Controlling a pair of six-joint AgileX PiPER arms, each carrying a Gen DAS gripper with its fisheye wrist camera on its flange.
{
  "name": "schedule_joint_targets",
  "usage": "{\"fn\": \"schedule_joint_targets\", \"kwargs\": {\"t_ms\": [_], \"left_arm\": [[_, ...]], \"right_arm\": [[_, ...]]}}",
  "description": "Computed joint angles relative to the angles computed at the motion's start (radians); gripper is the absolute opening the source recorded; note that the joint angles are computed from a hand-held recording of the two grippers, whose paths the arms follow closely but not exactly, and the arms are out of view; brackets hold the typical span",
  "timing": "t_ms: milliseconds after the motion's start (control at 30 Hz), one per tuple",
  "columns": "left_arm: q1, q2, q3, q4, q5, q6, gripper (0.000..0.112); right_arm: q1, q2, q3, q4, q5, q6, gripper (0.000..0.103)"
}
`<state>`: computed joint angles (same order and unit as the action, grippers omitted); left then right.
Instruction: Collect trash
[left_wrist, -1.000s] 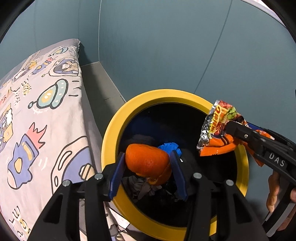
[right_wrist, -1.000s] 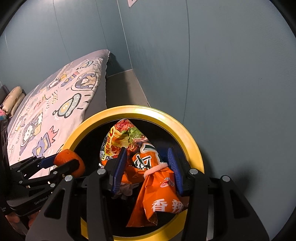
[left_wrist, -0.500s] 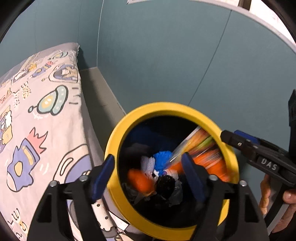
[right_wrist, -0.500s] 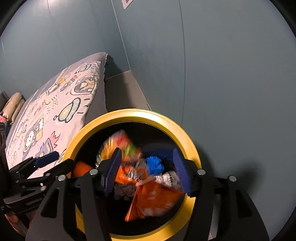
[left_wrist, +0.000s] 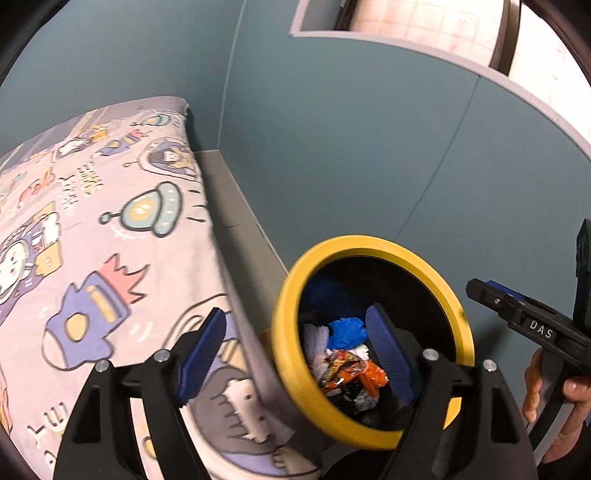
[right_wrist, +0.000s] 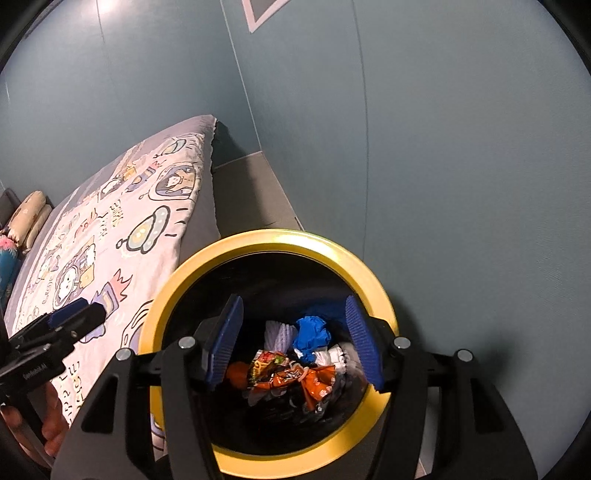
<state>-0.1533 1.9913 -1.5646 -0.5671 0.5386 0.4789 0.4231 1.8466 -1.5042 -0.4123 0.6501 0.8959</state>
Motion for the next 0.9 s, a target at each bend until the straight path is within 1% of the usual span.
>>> {"fn": "schedule_joint_targets", "kwargs": {"t_ms": [200, 367, 433, 567, 667, 733, 800, 900], "left_arm": [[0.096, -0.083, 0.113, -0.040, -0.027, 0.068, 0.075], [0.215, -0.154, 0.202, -0.091, -0.042, 0.151, 0.075], [0.268, -0.180, 0.237, -0.124, -0.045, 0.196, 0.075], [0.373, -0.217, 0.300, -0.185, -0.059, 0.288, 0.075], [0.449, -0.235, 0.340, -0.218, -0.067, 0.345, 0.075], [0.491, -0.242, 0.363, -0.239, -0.082, 0.378, 0.078], [0.539, -0.252, 0.385, -0.268, -0.080, 0.420, 0.080], [0.600, -0.265, 0.422, -0.333, -0.096, 0.513, 0.082]], "right_arm": [[0.060, 0.037, -0.079, 0.026, 0.035, -0.032, 0.056], [0.135, 0.101, -0.203, 0.062, 0.082, -0.080, 0.056], [0.166, 0.139, -0.271, 0.080, 0.107, -0.100, 0.060], [0.231, 0.233, -0.441, 0.117, 0.166, -0.143, 0.061], [0.275, 0.302, -0.565, 0.125, 0.207, -0.143, 0.063], [0.305, 0.345, -0.643, 0.114, 0.238, -0.125, 0.068], [0.328, 0.387, -0.720, 0.116, 0.273, -0.123, 0.069], [0.383, 0.448, -0.831, 0.037, 0.350, -0.078, 0.072]]}}
